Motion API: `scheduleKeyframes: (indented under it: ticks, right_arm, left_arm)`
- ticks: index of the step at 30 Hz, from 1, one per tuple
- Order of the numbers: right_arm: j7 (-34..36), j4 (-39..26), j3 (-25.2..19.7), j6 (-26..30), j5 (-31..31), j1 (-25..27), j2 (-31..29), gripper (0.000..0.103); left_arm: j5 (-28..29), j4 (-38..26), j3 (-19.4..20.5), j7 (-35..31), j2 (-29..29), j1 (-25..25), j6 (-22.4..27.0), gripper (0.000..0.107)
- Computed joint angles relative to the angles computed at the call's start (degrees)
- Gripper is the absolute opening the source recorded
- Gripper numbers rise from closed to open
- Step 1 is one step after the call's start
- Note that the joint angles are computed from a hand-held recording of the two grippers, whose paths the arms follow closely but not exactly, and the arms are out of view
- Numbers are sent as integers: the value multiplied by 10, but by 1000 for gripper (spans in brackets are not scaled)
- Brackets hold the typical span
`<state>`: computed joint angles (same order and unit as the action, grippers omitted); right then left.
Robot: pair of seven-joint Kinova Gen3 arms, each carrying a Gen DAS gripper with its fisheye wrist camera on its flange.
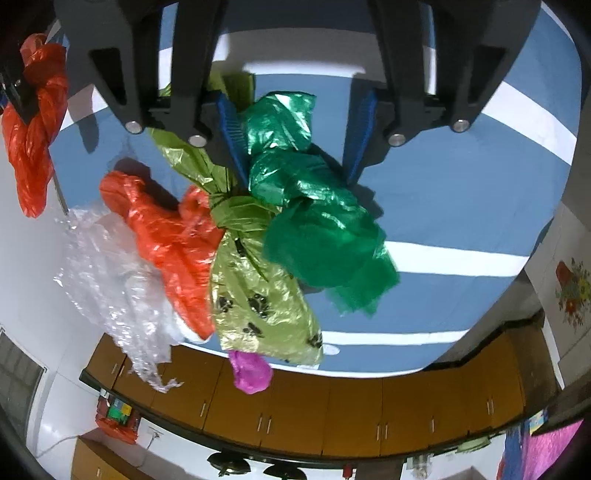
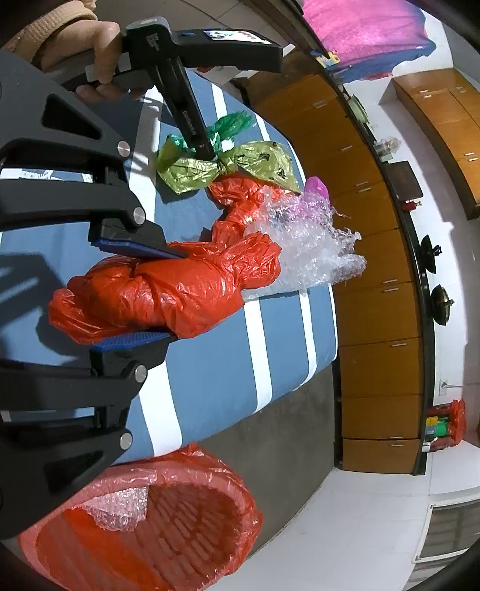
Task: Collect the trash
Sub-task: 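Grasp a red bag with the right tool while the left tool grasps a green bag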
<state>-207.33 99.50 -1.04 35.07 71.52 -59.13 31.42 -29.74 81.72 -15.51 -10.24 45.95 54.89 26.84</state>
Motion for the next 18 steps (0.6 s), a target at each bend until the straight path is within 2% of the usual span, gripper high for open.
scheduleKeyframes:
  ticks: [4, 7, 12, 18]
  right_arm:
    - [6, -1, -1, 2, -3, 0, 0, 35]
    - [4, -1, -1, 6, -1, -3, -3, 35]
    - [-1, 0, -4, 15, 6, -8, -7, 35]
    - [-14, 5, -12, 30, 18, -12, -14, 35]
  left_arm:
    - [2, 35, -9, 10, -14, -2, -44, 38]
    - [11, 53, -23, 10, -22, 5, -70, 37]
    - [17, 88, -78, 12, -34, 49, -110, 36]
    - [29, 119, -144, 14, -44, 105, -129, 35]
